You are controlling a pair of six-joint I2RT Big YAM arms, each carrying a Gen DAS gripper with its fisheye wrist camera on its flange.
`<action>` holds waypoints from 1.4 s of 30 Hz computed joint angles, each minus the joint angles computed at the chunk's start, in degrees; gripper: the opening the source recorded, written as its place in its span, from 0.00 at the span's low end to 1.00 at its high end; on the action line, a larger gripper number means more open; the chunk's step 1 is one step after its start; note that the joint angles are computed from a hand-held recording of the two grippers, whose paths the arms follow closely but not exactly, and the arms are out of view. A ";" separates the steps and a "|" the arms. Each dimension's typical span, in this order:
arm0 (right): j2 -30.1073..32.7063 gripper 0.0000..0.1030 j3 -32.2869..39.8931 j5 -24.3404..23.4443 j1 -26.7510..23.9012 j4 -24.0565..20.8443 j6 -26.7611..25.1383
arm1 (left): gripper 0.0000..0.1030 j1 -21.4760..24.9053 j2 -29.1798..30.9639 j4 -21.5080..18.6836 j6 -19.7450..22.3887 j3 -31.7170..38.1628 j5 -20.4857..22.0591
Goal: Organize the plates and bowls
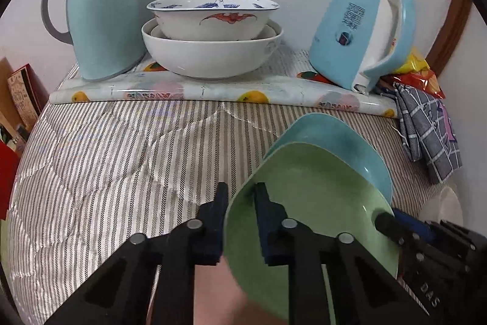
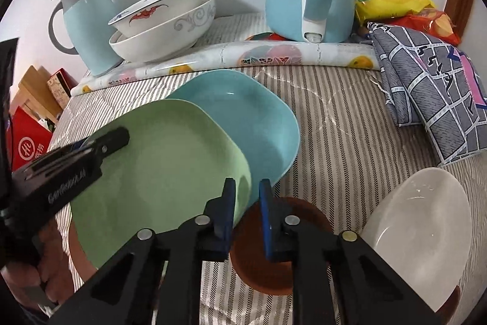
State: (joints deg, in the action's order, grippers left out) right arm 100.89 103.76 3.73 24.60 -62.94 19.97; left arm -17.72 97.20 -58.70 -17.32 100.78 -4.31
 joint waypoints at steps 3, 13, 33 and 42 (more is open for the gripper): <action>0.12 0.11 -0.01 2.19 0.64 0.17 -0.37 | 0.14 -0.04 -1.04 0.16 -0.07 -1.19 -0.02; -2.74 0.09 -1.47 4.29 1.90 2.01 -0.22 | 0.13 0.08 -4.40 0.96 -0.97 -3.29 -0.38; -9.05 0.05 -4.43 7.14 3.80 4.12 0.03 | 0.13 -1.46 -10.99 1.46 -1.93 -6.06 -3.48; -10.33 0.05 -5.16 7.81 5.72 4.66 0.42 | 0.13 -1.04 -14.29 1.54 -2.55 -8.67 -4.43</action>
State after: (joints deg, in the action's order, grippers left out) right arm 90.56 98.60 11.54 30.31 -58.28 20.39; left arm -18.76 82.92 -57.16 -19.87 92.11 -8.75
